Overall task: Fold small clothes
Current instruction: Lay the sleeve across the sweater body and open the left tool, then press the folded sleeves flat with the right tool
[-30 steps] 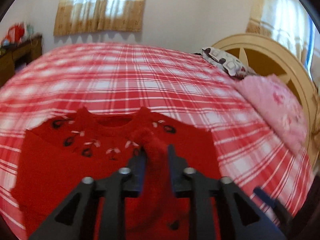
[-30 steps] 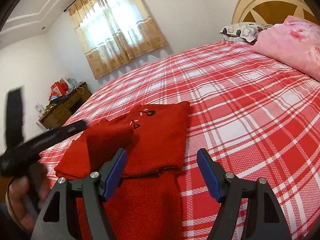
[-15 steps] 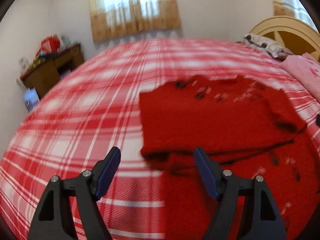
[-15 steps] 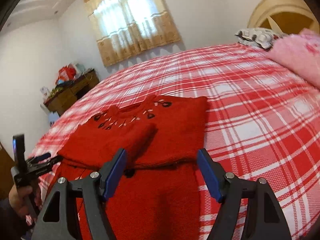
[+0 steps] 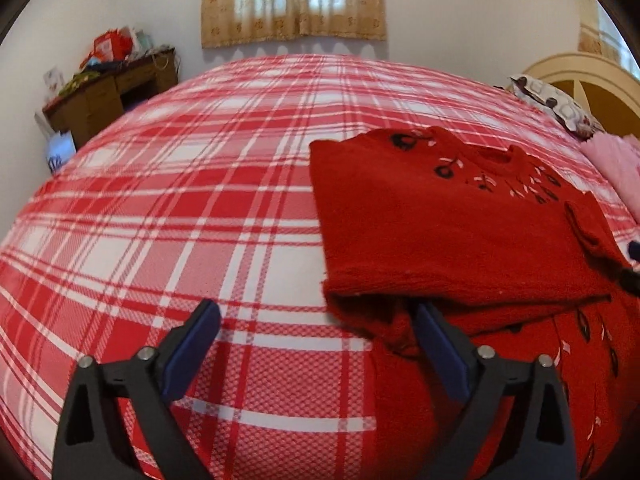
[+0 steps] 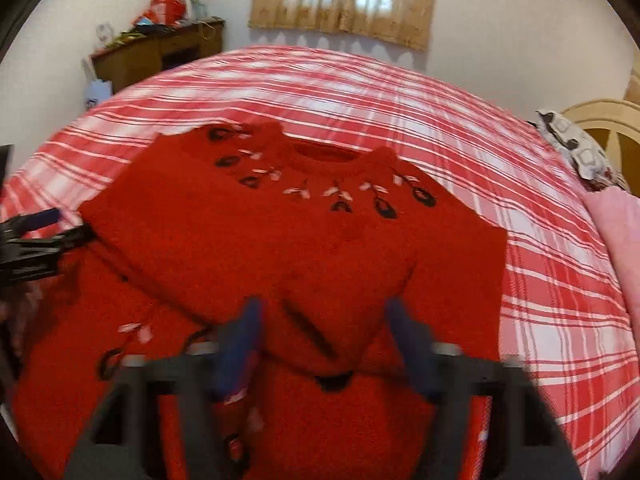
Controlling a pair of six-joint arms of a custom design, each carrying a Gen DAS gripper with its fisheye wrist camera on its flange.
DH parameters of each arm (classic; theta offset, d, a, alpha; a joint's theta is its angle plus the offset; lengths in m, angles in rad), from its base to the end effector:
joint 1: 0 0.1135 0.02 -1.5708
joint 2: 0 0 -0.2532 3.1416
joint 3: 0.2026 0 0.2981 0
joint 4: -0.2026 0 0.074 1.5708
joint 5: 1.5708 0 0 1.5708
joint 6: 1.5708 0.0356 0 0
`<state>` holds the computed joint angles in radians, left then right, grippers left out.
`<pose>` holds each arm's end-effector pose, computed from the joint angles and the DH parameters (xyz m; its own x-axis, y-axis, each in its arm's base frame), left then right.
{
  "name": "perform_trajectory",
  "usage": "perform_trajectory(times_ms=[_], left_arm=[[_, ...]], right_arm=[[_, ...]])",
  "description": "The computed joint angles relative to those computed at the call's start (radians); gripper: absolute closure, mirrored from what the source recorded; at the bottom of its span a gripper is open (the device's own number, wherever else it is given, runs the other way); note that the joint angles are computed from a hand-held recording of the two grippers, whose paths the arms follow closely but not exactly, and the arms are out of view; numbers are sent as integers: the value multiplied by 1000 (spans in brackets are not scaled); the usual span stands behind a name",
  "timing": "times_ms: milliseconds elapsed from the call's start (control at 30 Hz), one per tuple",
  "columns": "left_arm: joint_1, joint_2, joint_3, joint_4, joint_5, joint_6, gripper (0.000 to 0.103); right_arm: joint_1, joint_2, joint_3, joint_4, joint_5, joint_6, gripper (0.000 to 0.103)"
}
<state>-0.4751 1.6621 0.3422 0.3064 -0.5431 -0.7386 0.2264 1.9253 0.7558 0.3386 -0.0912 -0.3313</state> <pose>0.2120 -0.0884 0.0090 -0.6580 -0.3097 -0.6864 -0.3982 0.9167 -0.0318 0.3413 0.0819 0.0247 -0.5884 -0.4679 -0.6594 -0.5020 0.8507 -0.1557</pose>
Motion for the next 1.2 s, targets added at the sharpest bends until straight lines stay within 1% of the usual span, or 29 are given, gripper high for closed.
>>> perform_trajectory(times_ms=[33,67,100,233,333,367,500,533,567,600,633,667,700,733,867,900,1000,1033,1100,1133,1200], left_arm=[[15,-2,-6,10,22,-7,0],[22,0,-8,16,29,-13,0],[24,4,-9,21,29,-24,0],[11,21,14,-20,-1,-52,0],[12,30,20,-25,-4,-52,0],[16,29,19,-21,1,-49,0],[39,13,-4,7,35,-39,0],[43,12,-7,13,40,-37,0],[43,14,-4,12,41,-36,0],[42,14,-4,11,39,-37,0],[41,13,-5,12,37,-38,0],[40,15,-4,13,37,-38,0],[41,16,-4,13,38,-38,0],[41,16,-4,14,39,-38,0],[45,11,-11,23,42,-41,0],[48,7,-18,32,43,-49,0],[56,-14,-54,73,45,-80,0],[59,-23,-73,93,38,-97,0],[70,-25,-84,116,57,-96,0],[76,-26,-90,129,65,-98,0],[72,-21,-83,121,59,-98,0]], right_arm=[[-14,6,12,-15,0,13,87],[-47,4,15,-21,-25,38,96],[-74,-3,12,-24,-53,46,98],[-204,-72,-37,10,-196,88,98],[-273,-91,-48,21,-254,122,98],[-302,-78,-39,9,-286,123,98],[-350,11,21,-38,-343,149,98],[-370,31,40,-70,-393,147,98],[-384,41,50,-90,-438,144,97],[-394,40,44,-90,-458,148,90],[-400,31,32,-74,-448,159,86],[-409,24,25,-65,-454,167,78],[-420,22,25,-62,-475,175,76],[-433,20,25,-61,-492,186,76],[-492,23,45,-60,-501,277,74],[-500,26,49,-59,-499,288,71],[-511,14,34,-34,-464,303,70],[-510,6,27,-26,-463,301,70],[-491,-12,16,-22,-484,276,70],[-471,-21,15,-42,-502,245,70],[-427,-18,41,-115,-506,179,70]])
